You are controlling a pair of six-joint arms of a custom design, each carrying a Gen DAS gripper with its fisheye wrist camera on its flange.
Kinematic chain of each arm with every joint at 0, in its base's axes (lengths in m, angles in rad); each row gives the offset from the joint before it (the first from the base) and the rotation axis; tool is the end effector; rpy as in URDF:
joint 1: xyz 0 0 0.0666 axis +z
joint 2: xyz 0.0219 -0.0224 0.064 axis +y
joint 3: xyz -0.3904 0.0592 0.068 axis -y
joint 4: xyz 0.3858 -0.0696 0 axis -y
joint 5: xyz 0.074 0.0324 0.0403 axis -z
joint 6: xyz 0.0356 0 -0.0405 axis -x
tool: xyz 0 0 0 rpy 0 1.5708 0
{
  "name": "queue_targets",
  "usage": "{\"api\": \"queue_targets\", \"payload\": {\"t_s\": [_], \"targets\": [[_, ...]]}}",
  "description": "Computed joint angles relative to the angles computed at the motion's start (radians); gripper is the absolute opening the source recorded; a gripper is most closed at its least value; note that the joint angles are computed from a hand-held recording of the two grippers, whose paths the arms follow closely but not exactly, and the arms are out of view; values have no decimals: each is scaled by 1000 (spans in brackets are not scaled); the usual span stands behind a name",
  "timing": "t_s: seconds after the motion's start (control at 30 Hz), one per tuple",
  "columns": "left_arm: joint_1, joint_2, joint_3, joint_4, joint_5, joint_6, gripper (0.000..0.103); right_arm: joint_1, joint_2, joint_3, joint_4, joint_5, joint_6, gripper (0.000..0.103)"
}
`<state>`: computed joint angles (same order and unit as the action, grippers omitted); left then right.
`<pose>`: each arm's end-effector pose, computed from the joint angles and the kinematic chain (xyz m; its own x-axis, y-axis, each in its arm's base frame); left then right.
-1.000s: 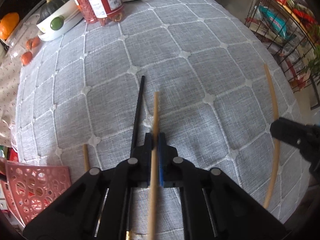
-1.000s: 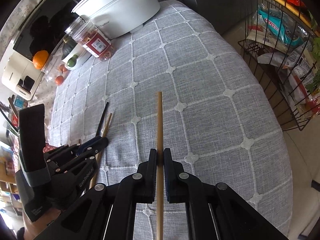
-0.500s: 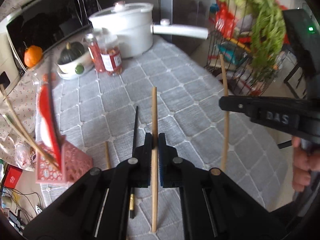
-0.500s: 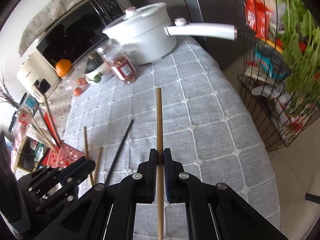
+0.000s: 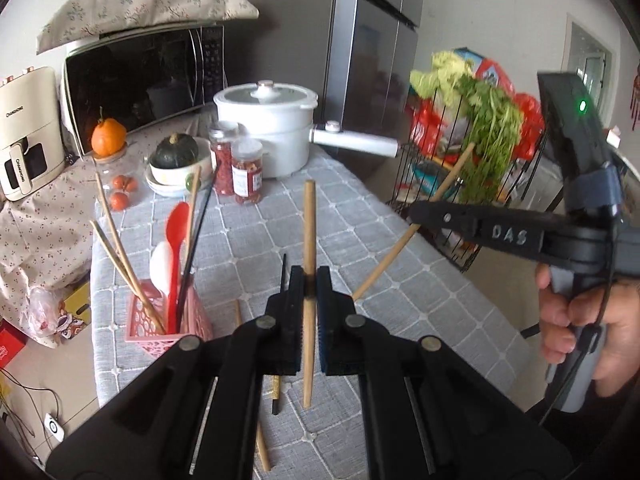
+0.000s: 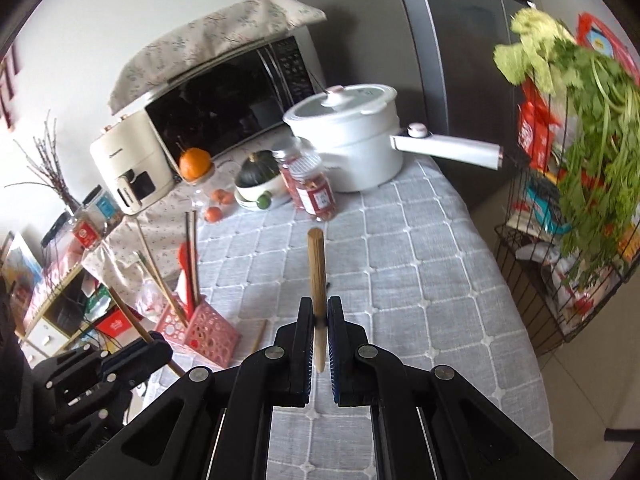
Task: Organize utensils
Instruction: 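Carry both wooden chopsticks up over the pink basket with both tools, then lower both chopsticks into the pink basket and open both tools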
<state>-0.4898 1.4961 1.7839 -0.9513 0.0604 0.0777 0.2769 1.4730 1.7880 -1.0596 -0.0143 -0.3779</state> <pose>0.4547 -0.2453 0.5669 -0.5815 0.2222 -0.7826 0.4678 0.8783 -0.0982 0.4797 0.1364 0.5709 -0.7105 0.1816 -0.6799 -0.0229 0.9596 0.2803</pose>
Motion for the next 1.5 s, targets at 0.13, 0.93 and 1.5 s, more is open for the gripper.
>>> {"api": "queue_targets", "payload": {"t_s": [0.13, 0.93, 1.5], "targets": [[16, -38, -20, 52, 17, 24, 7, 19, -5, 8, 26, -6, 11, 7], [118, -105, -136, 387, -224, 8, 7, 99, 14, 34, 185, -48, 6, 7], [155, 2, -72, 177, -147, 29, 41, 120, 29, 41, 237, -73, -10, 7]]}}
